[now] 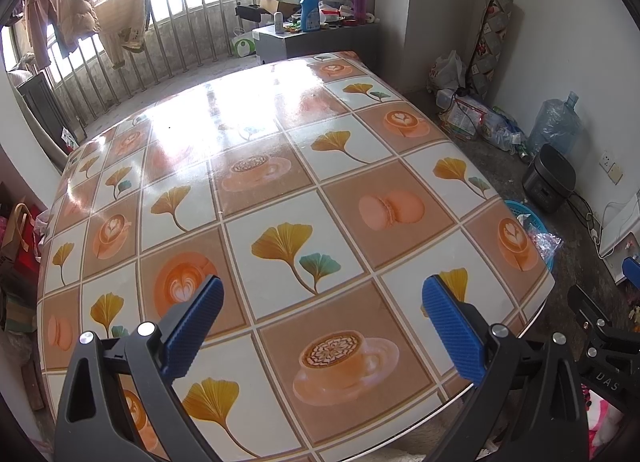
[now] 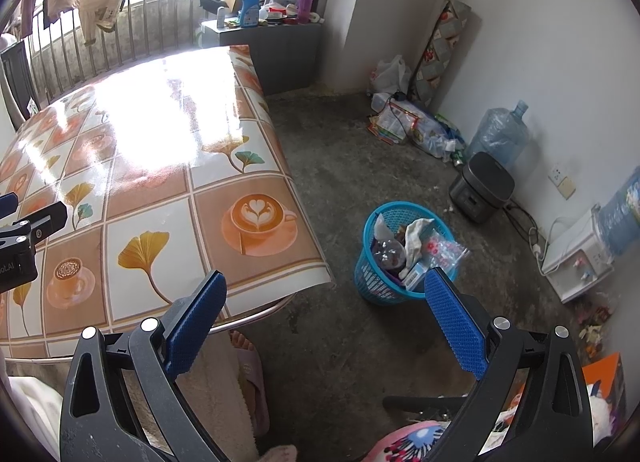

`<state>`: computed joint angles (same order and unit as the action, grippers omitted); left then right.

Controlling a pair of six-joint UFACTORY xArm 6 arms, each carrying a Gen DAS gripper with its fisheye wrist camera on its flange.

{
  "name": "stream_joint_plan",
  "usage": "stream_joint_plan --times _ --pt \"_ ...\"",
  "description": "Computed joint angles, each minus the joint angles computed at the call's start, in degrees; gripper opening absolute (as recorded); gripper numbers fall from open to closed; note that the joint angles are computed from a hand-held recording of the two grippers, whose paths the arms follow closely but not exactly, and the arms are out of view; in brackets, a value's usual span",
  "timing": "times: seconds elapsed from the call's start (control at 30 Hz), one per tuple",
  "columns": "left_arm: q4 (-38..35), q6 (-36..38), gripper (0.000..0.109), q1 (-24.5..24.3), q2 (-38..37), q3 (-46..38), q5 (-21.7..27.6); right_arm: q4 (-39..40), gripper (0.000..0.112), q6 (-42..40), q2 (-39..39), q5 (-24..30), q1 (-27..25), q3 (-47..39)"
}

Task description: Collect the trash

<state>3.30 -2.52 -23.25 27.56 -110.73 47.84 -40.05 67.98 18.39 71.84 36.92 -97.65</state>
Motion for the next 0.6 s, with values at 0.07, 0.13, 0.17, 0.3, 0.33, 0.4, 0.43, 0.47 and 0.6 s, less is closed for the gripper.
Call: stream_joint_plan --times 0.07,0.13,0.17,0.3,0.33,0.4,0.43,0.47,0.6 --pt "0.1 0.0 0.097 0.0 -0.1 0.1 -0.1 0.0 0.095 0.1 0.1 0.1 0.0 -0.2" --pt "0.0 0.0 0.097 0.0 0.0 0.1 -0.1 0.0 0.095 0.1 0.2 0.1 0.1 -0.2" --pt "0.0 0.0 0.097 0.0 0.0 0.1 -0.1 0.0 0.095 0.1 0.2 0.2 0.1 -0.3" --pt "0.0 0.0 0.097 0.0 0.0 0.1 -0.1 -0.1 0.095 0.2 0.2 0.2 0.1 -0.2" --pt "0.0 0.0 0.097 0.0 0.0 0.1 -0.1 0.0 0.095 0.1 0.4 0.3 0.2 -0.6" --pt "0.0 0.1 0.097 0.0 0.0 0.1 -0.1 -0.1 0.095 0.3 0.2 0.2 0.2 -0.2" --pt "0.0 0.0 0.097 0.0 -0.1 0.1 -0.1 -0.1 0.095 0.3 0.2 0.2 0.2 -0.2" --pt "0.0 0.0 0.097 0.0 -0.1 0.1 -0.1 -0.1 0.095 0.3 0.2 0.2 0.2 -0.3" --pt "0.1 -0.1 0.097 -0.1 0.0 0.0 0.1 -0.1 0.095 0.3 0.2 0.2 0.2 -0.2"
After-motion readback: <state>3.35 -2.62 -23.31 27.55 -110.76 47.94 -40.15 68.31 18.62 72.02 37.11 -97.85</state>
